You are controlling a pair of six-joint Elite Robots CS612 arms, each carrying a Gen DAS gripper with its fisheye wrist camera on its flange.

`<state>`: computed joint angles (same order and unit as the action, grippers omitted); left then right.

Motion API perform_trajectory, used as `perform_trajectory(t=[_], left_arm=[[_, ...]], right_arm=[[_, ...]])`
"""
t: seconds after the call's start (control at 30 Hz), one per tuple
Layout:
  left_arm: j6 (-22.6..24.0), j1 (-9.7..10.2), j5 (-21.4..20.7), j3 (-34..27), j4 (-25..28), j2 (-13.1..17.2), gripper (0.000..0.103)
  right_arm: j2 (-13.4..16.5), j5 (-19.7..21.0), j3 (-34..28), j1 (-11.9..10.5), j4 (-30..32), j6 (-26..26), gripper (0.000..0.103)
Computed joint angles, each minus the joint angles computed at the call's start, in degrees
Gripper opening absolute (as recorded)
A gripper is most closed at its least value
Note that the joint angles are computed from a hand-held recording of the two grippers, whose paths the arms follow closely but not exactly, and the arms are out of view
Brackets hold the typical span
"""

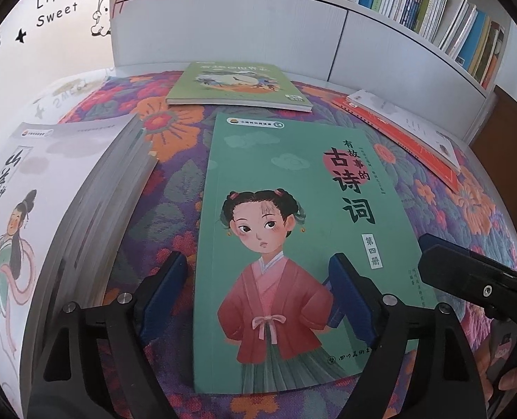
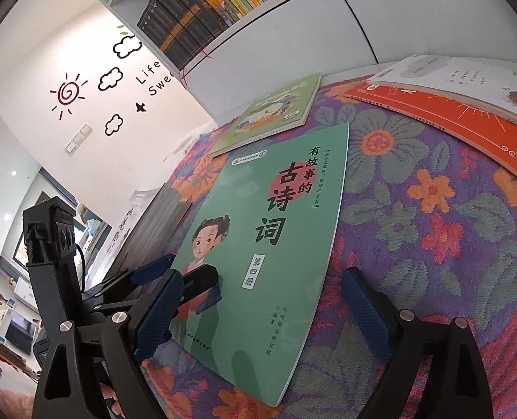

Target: Organize books

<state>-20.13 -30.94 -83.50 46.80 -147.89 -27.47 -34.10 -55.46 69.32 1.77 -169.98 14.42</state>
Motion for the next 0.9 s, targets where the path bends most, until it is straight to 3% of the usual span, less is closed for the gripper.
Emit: perform_trajectory(t=[0.9], left_arm=[[0.72,-0.13,-0.05,-0.37,0.69,0.17,0.09]], right_arm=[[-0.04,-0.43,0.1,0.12,-0.13,-0.01,0.093]])
